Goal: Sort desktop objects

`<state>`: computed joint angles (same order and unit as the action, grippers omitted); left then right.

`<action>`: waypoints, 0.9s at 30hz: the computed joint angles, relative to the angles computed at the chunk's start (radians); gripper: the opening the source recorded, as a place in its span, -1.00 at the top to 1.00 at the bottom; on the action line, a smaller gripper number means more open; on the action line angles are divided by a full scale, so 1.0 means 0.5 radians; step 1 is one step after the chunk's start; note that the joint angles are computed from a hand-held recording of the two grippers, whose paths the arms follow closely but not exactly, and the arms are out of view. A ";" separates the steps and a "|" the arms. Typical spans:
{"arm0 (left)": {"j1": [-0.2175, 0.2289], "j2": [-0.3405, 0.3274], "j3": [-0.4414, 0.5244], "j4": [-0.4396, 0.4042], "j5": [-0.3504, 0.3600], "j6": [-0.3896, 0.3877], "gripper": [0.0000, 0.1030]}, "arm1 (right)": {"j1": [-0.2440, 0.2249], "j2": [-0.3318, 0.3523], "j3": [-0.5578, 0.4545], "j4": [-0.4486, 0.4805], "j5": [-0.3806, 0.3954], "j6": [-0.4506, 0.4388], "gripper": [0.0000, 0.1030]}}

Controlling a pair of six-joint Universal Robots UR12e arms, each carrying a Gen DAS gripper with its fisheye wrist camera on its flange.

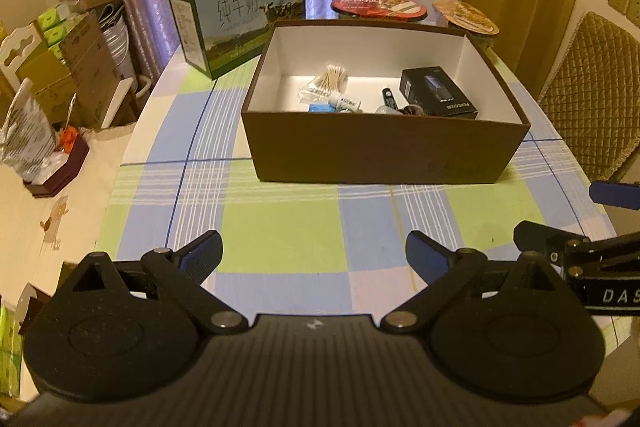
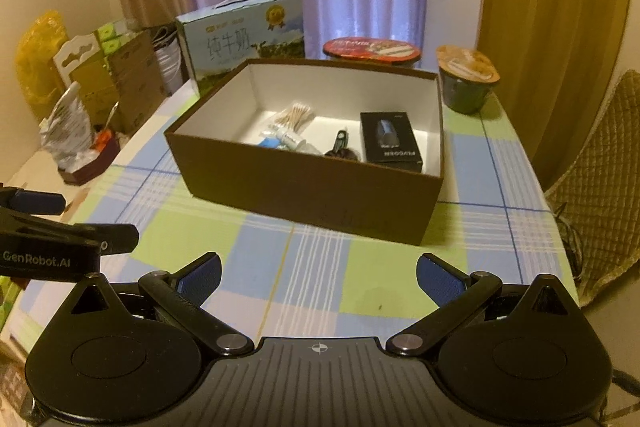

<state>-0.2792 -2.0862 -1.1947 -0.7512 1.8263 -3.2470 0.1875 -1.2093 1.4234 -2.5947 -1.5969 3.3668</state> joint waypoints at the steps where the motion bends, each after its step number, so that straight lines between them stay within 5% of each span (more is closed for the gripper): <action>1: -0.004 0.000 0.001 -0.011 0.011 -0.009 -0.88 | -0.004 -0.003 0.007 0.000 0.012 -0.009 -0.96; 27: 0.003 -0.020 0.035 -0.060 0.029 0.038 -0.88 | -0.012 0.025 -0.028 0.058 0.045 -0.008 -0.96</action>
<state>-0.2778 -2.0964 -1.1771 -0.7812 1.8407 -3.2282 0.1817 -1.1968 1.4094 -2.5659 -1.5743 3.3628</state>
